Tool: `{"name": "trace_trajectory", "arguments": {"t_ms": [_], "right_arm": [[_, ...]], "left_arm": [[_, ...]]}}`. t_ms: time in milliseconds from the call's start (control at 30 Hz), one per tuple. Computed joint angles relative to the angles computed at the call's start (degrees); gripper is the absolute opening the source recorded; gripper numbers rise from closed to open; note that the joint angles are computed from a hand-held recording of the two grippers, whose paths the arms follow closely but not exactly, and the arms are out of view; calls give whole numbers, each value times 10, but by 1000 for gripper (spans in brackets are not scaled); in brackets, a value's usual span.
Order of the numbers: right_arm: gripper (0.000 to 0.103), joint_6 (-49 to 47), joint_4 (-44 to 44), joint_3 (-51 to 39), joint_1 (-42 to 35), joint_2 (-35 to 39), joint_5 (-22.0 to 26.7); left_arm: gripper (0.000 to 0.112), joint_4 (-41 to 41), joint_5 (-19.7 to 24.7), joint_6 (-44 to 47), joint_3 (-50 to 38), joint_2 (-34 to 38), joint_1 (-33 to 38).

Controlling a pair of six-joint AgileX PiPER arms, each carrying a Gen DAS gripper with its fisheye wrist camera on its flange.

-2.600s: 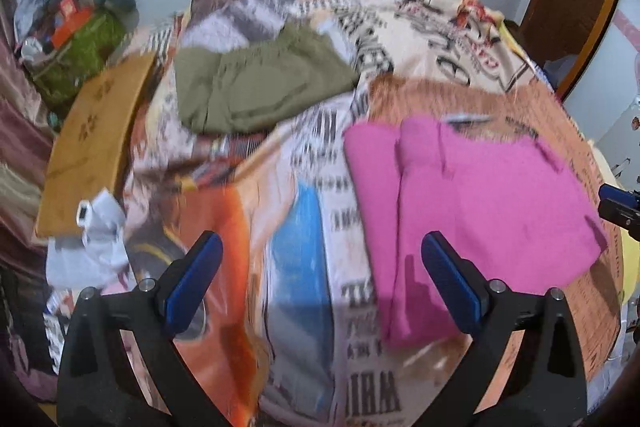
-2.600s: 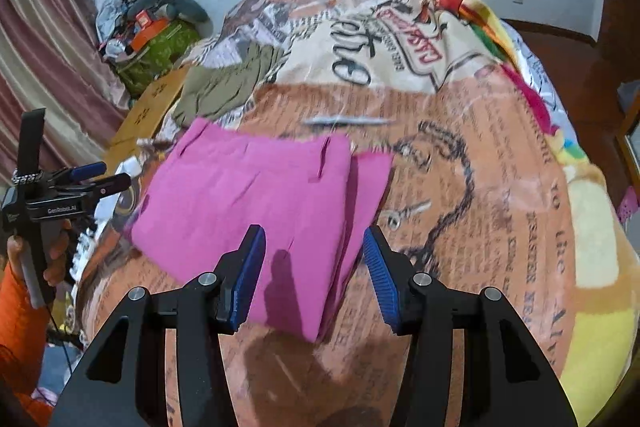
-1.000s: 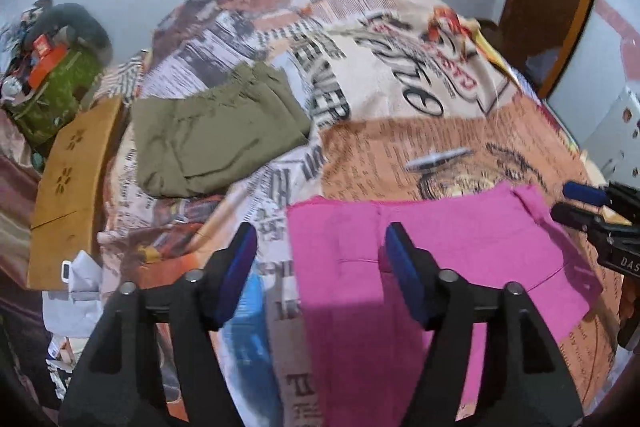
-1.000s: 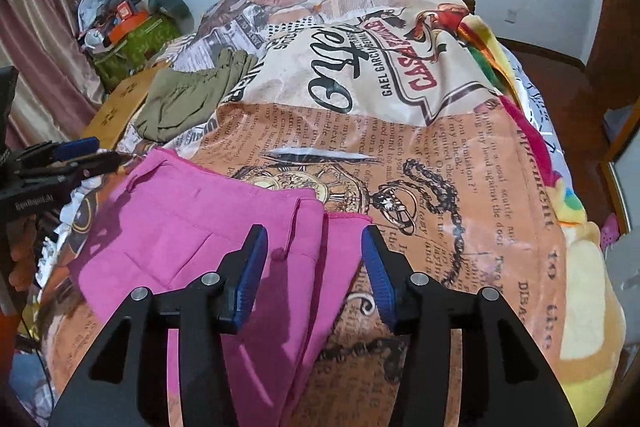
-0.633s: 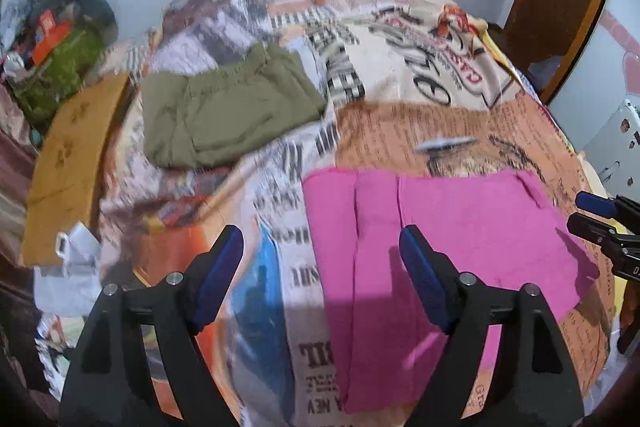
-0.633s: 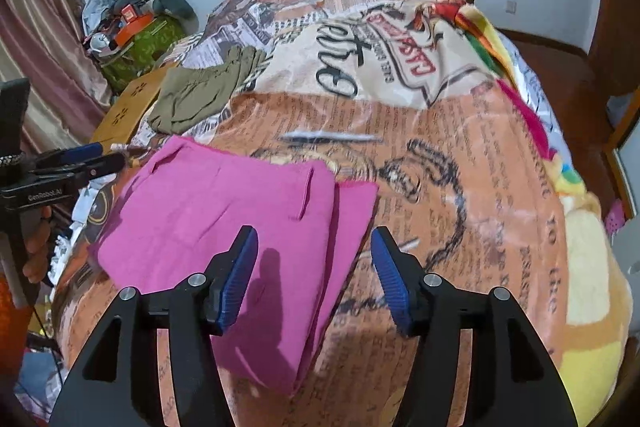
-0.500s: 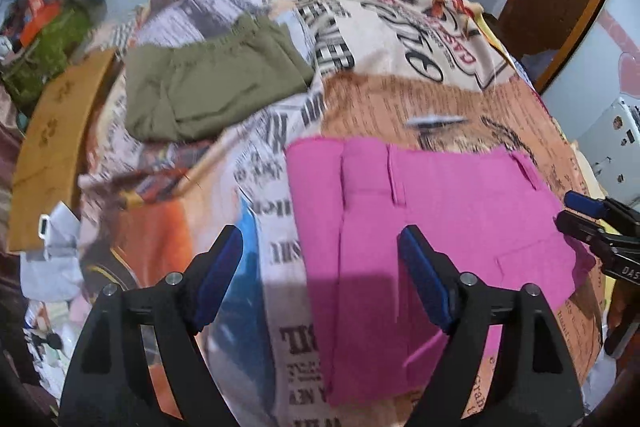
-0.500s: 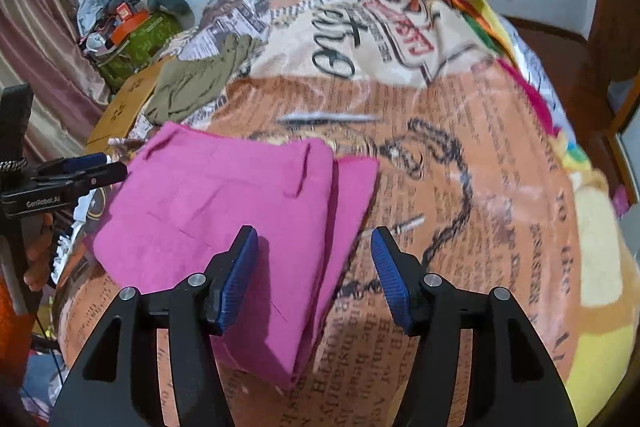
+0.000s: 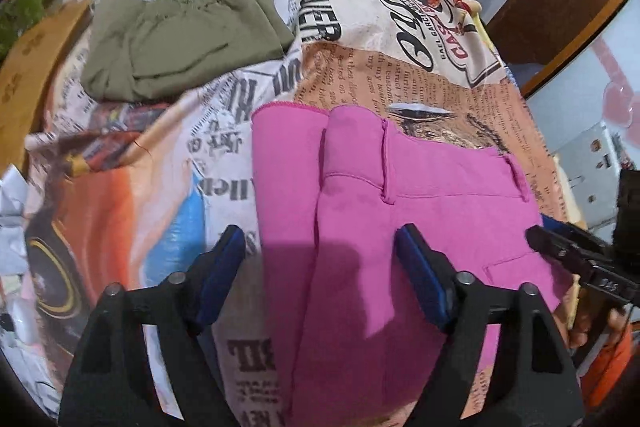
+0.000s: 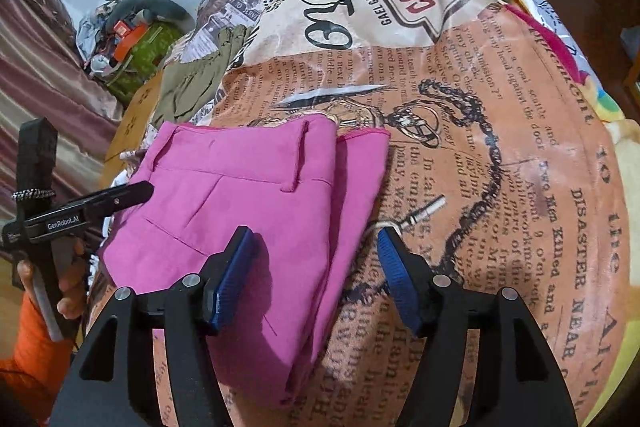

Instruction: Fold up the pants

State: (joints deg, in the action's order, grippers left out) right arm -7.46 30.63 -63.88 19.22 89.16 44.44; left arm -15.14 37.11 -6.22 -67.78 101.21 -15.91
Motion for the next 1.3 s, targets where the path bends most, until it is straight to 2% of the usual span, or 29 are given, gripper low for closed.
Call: {"name": "trace_trajectory", "arguments": {"t_ms": [100,167,367,433,533,800,1133,1300], "right_arm": [[54,-15,12,-6,2,10,-1],[43,-21,19,-10,4,14,-1],[19,-27,32,-6,0,10,-10],[14,-36,42,0,-6,1,-16],[12,-35,36,0,-3,-10,-24],[11,-19,0,-47,36,-16,-36],[11,19,-54,-196,89,37,-41],[11,35,-83,-294,109,90,-29]], "left_arm": [[60,-59,7,49,0,3,14],[51,-78,7,67,2,1,15],[32,-8,10,1,-11,-6,-15],[28,21,13,-26,-14,-13,-25],[23,52,14,-48,-15,-25,-37],[21,222,12,-159,-7,-78,-77],[21,256,15,-144,-31,-135,-23],[21,274,13,-136,-57,-139,5]]}}
